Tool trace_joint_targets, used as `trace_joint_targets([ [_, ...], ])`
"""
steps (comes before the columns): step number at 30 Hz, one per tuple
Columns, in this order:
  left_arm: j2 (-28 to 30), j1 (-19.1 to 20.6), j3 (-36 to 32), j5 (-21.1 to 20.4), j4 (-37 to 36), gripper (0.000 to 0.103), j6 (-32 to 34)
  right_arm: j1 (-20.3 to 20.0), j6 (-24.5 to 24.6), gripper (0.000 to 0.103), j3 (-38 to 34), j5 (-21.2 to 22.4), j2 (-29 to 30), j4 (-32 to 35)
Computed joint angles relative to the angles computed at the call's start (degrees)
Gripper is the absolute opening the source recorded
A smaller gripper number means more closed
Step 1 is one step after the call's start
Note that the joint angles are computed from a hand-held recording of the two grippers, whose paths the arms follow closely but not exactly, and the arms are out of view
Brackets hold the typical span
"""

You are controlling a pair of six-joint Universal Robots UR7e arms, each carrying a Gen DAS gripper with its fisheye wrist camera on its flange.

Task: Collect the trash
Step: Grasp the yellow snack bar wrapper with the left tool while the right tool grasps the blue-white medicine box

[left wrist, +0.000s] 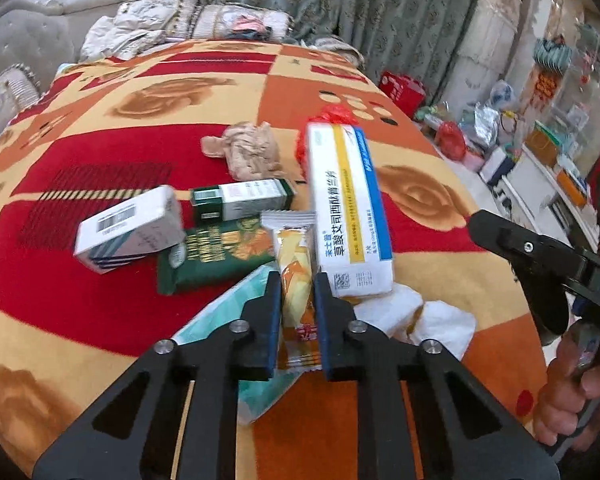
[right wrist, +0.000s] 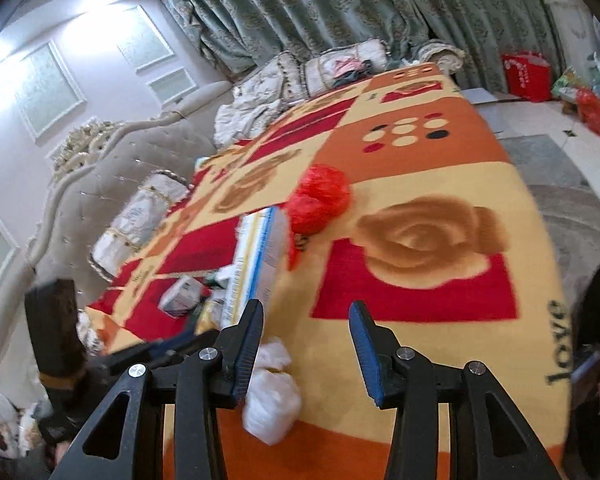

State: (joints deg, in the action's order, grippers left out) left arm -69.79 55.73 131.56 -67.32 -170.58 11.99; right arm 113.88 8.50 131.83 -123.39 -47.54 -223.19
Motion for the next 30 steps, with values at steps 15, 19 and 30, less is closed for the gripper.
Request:
trace_joint_targets([
  [15, -11.27, 0.99, 4.28, -4.43, 2.94, 0.013, -2.68, 0.29, 0.05, 0.069, -13.93, -2.31, 7.31, 13.45],
  [19, -11.62, 1.64, 3.93, -5.19, 3.27, 0.013, -2.73, -0.1, 1.24, 0.069, -15.11, -4.38, 8.12, 14.97],
  [30, -11.84, 2.0, 3.65, -5.97, 4.28, 0.013, -3.4, -1.16, 0.4, 0.054, -14.79, -4.27, 8.22, 14.24],
])
